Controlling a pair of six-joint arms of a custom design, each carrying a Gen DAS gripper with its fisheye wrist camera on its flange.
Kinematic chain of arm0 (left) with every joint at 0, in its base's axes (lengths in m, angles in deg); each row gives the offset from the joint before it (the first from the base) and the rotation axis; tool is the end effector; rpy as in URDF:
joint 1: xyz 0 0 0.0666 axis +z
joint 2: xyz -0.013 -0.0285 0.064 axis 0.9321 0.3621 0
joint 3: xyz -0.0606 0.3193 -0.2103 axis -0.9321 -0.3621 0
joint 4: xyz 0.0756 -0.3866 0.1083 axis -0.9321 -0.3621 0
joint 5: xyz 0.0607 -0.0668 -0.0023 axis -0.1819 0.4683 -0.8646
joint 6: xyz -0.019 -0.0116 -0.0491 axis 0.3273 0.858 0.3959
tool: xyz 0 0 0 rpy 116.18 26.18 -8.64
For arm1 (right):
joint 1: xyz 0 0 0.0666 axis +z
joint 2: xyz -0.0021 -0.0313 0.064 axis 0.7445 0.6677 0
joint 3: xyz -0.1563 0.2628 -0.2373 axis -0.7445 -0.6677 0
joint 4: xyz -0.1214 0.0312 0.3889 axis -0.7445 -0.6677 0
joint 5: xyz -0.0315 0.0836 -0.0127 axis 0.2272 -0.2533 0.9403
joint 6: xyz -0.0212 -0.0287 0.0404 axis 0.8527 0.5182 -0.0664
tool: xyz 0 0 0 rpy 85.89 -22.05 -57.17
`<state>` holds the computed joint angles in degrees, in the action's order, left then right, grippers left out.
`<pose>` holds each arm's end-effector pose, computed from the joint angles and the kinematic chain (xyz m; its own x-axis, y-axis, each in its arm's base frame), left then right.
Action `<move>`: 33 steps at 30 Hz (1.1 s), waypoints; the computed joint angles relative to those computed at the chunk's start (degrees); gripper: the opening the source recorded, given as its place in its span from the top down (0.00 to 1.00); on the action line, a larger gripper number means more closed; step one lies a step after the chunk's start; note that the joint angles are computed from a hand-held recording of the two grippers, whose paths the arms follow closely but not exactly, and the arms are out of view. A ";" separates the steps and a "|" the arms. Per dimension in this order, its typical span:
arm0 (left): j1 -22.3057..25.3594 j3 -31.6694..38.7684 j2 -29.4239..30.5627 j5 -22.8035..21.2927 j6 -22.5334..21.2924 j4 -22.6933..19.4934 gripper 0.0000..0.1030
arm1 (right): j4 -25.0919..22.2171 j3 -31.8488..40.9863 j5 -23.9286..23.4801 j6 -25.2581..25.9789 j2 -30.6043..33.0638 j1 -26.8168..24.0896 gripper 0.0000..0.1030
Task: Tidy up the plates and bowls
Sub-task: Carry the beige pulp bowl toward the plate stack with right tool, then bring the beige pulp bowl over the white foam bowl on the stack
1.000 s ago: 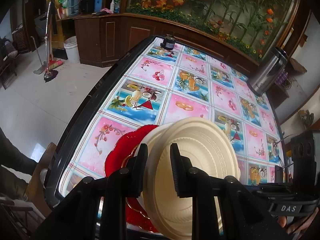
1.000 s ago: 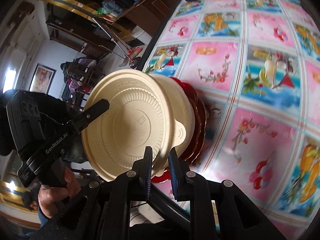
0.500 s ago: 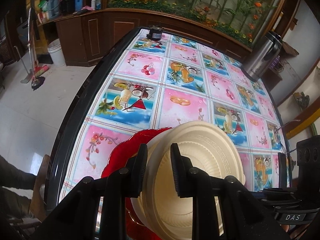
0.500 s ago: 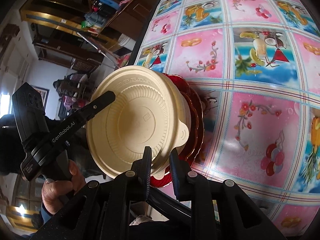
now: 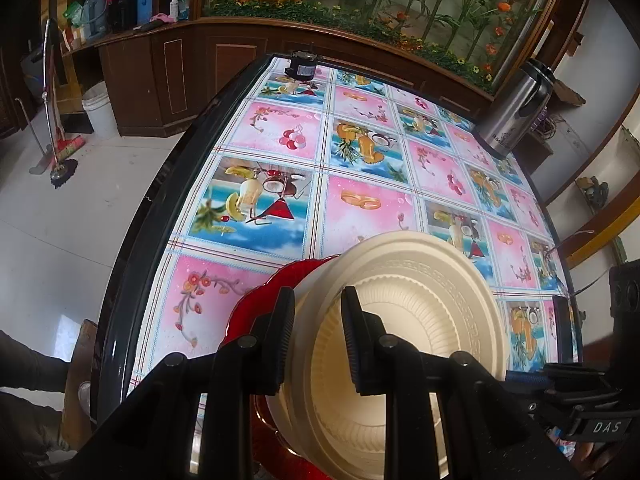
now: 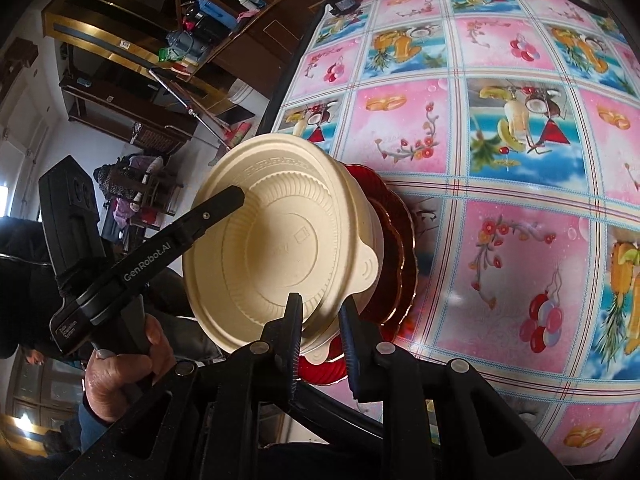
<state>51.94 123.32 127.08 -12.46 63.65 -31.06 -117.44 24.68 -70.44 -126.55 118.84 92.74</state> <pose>0.4602 -0.1557 0.4988 -0.6983 0.4919 -0.5200 0.6743 0.6959 -0.2472 0.3044 0.2925 0.4981 -0.7317 0.6387 -0.2381 0.4160 0.6951 0.5864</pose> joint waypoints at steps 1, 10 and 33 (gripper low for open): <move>0.20 -0.02 0.02 0.23 -0.14 -0.18 0.79 | -0.16 0.22 0.00 0.18 0.15 -0.02 0.78; 1.59 -0.72 0.07 0.57 -0.71 -0.26 0.79 | -2.10 2.52 0.95 1.55 1.82 0.55 0.72; 1.77 -1.69 0.13 0.27 -0.46 -0.66 0.79 | -1.79 1.27 0.90 0.81 0.70 0.56 0.71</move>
<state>53.71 121.63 127.22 -12.19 63.19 -31.72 -119.23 25.95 -69.54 -125.74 119.54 93.30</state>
